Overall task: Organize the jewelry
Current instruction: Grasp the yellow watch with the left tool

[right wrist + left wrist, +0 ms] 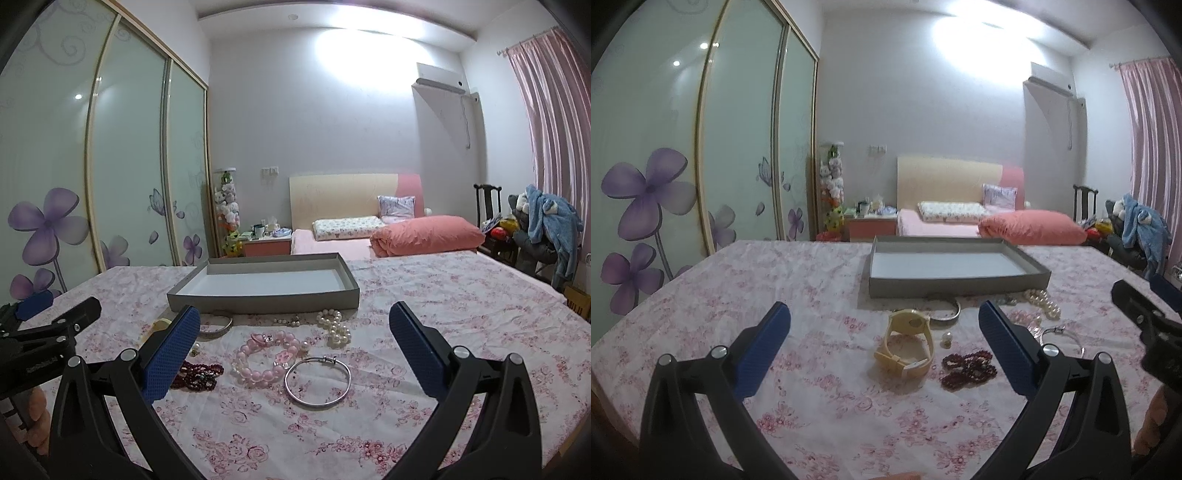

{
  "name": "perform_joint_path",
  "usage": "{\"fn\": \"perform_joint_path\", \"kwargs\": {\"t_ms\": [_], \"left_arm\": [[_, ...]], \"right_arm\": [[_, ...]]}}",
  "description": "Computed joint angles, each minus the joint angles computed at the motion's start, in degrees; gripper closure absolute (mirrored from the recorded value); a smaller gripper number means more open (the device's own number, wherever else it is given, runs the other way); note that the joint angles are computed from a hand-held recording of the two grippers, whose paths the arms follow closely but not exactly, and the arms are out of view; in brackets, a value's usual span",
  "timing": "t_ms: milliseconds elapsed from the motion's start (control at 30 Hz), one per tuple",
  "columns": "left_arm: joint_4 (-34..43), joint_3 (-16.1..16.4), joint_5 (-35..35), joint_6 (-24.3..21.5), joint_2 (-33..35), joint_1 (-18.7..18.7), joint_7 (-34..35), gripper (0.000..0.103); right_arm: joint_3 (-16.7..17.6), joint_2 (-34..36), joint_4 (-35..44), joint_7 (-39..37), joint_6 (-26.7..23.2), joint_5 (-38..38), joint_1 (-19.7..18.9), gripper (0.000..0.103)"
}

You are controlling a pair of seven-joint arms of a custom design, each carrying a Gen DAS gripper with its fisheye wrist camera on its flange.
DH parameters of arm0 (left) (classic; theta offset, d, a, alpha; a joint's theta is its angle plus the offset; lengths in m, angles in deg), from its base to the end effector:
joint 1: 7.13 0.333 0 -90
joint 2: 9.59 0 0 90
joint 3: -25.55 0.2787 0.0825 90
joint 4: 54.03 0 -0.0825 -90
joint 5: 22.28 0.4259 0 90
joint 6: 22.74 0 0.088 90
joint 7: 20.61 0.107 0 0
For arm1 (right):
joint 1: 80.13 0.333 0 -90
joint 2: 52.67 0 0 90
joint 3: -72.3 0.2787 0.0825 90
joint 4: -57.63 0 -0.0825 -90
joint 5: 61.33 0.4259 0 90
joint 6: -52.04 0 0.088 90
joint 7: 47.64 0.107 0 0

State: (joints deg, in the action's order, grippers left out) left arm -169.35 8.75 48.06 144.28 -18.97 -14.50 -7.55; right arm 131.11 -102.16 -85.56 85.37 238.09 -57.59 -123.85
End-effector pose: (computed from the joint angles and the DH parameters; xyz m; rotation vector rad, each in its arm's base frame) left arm 0.5155 -0.3046 0.5626 -1.3431 1.6085 -1.1287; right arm 0.4689 0.1872 0.5296 -1.2083 1.5056 -1.1342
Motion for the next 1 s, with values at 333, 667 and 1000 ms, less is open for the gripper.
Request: {"fn": "perform_joint_path", "kwargs": {"t_ms": [333, 667, 1000], "left_arm": [[12.96, 3.15, -44.94, -10.7, 13.72, -6.23, 48.77, 0.004], [28.35, 3.95, -52.43, -25.39, 25.53, -8.49, 56.51, 0.022], [29.59, 3.12, -61.29, -25.49, 27.05, -6.6, 61.38, 0.061]], "right_arm": [[-6.83, 10.63, 2.35, -1.96, -3.73, -3.2, 4.76, 0.002], [-14.72, 16.7, 4.03, 0.85, -6.61, -8.38, 10.58, 0.002], [-17.67, 20.19, 7.36, 4.98, -11.75, -15.2, 11.36, 0.002]]}}
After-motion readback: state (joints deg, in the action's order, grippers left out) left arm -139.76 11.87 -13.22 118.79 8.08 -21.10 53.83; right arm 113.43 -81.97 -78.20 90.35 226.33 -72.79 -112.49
